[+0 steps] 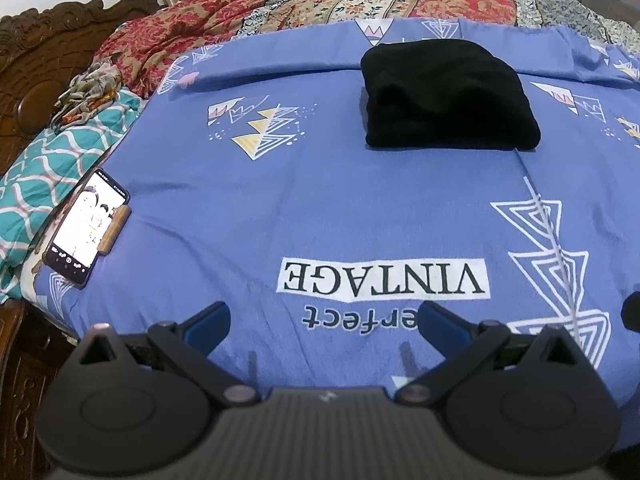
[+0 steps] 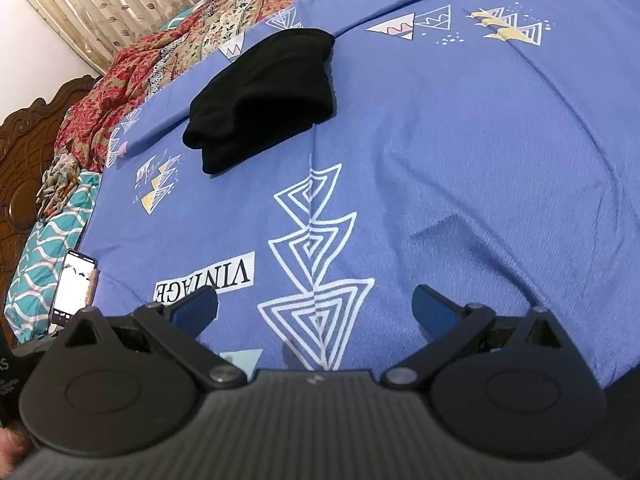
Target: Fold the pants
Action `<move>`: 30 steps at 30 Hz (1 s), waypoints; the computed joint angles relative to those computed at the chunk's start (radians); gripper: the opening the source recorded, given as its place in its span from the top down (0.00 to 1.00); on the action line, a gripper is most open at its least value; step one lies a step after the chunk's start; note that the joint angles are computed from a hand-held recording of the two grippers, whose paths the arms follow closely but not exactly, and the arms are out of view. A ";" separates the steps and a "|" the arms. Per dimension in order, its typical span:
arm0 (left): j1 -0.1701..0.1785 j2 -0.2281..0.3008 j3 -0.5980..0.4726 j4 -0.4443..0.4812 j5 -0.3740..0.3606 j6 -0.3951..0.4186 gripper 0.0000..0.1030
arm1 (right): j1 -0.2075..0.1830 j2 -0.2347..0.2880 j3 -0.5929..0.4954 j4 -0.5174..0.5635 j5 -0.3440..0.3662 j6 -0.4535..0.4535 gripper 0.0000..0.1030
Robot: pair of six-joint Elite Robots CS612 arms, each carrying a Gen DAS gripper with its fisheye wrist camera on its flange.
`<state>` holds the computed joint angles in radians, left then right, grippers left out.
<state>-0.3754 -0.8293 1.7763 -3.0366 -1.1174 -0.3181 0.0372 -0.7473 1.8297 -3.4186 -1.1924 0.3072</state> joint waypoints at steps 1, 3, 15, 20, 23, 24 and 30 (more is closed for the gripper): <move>0.000 0.000 -0.001 0.002 -0.002 0.000 0.00 | 0.000 0.000 0.000 0.001 0.001 0.002 0.00; 0.001 0.000 -0.001 0.007 -0.007 -0.001 0.00 | -0.001 0.001 0.000 0.002 0.002 0.004 0.00; 0.006 -0.001 -0.006 0.045 -0.065 0.005 0.00 | -0.003 0.002 -0.003 0.015 0.005 0.004 0.00; 0.007 0.000 -0.008 0.056 -0.085 0.016 0.00 | -0.003 0.001 -0.004 0.025 0.006 0.003 0.00; 0.007 -0.001 -0.009 0.062 -0.095 0.020 0.00 | -0.004 0.002 -0.005 0.032 0.006 0.004 0.00; 0.007 0.000 -0.009 0.064 -0.099 0.022 0.00 | -0.003 0.002 -0.006 0.033 0.005 0.004 0.00; 0.008 -0.001 -0.011 0.072 -0.111 0.021 0.00 | -0.004 0.001 -0.006 0.037 0.006 0.003 0.00</move>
